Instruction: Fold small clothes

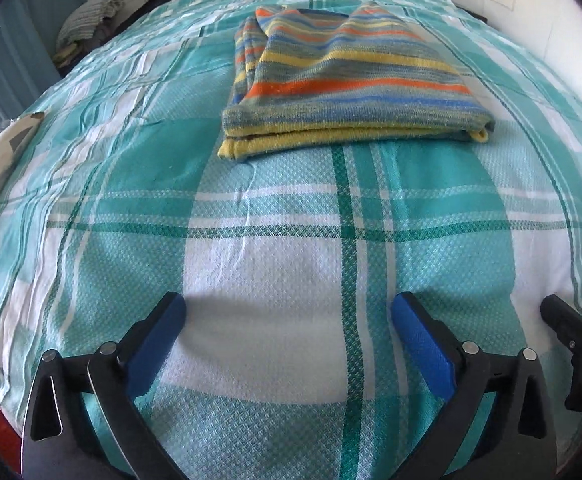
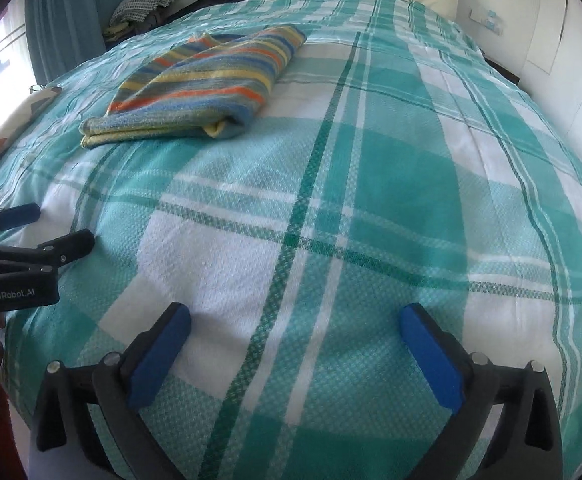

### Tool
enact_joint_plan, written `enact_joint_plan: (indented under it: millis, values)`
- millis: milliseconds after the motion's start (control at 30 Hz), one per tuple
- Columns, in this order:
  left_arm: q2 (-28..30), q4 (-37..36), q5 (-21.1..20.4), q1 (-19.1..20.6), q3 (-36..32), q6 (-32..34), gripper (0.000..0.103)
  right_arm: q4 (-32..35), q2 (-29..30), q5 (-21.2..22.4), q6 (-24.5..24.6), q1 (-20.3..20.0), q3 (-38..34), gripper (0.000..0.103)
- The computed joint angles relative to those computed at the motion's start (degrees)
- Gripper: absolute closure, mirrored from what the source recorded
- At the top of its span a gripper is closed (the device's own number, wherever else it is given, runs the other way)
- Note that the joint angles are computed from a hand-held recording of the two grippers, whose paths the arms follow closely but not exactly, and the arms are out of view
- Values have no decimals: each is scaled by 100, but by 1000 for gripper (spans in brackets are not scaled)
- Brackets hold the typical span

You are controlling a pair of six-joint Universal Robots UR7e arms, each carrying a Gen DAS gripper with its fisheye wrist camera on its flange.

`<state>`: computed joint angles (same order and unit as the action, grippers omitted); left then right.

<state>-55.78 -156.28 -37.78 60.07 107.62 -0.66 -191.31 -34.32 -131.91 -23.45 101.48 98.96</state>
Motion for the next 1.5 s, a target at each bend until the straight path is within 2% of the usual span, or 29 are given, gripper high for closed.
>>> enact_joint_plan:
  millis: [167,1500]
  values:
    - [29,-99,23,12,7,111,1,-406,182,-95,-291,20,-27,0]
    - [141,-359,24,20,29,301,1,-299,317,-333,-365,71,-194,0]
